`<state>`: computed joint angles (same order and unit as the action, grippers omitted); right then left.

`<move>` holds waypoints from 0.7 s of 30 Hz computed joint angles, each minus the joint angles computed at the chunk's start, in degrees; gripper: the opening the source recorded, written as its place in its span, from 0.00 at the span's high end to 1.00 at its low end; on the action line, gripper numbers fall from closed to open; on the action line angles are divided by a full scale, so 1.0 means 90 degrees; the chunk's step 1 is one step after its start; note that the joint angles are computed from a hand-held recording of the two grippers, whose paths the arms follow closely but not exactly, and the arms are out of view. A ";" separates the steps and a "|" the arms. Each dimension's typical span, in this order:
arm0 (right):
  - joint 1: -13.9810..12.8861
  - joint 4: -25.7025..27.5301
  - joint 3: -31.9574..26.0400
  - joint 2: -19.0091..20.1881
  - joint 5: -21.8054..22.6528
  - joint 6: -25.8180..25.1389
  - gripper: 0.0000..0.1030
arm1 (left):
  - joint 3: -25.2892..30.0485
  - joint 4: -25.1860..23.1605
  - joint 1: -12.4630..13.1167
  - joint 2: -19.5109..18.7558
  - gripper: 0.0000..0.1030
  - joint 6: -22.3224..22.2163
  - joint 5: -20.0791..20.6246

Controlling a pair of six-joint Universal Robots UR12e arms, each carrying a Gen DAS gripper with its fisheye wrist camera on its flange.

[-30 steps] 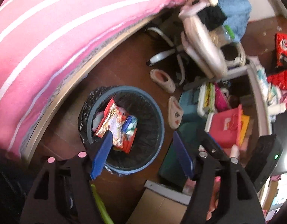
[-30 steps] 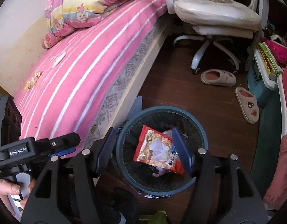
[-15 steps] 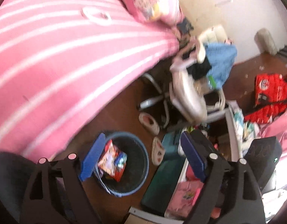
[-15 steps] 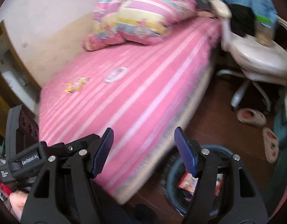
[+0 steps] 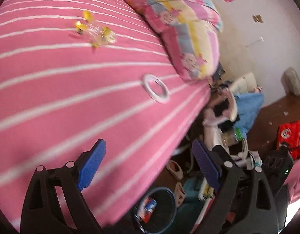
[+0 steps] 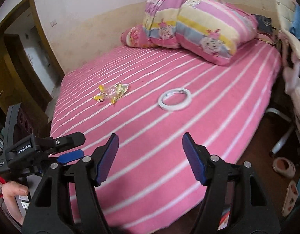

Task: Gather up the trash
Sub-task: 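Move both open grippers back over the bed, then grasp the yellow candy wrapper with the left gripper while the right grasps the white tape roll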

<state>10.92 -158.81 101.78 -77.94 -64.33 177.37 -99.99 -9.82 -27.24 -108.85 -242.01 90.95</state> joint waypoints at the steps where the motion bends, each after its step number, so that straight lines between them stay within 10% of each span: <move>1: 0.0061 0.0031 -0.0160 0.0149 -0.0033 -0.0050 0.34 | -0.0016 -0.0011 0.0068 -0.0010 0.15 0.0040 0.0003; 21: 0.0791 0.1094 -0.2607 0.2299 -0.1243 -0.0738 0.42 | 0.0554 -0.0343 0.1318 -0.0800 0.15 0.0631 0.0423</move>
<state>18.04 -148.96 78.32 -57.25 -75.51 170.74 -95.00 -12.91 -15.38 -116.05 -236.33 94.76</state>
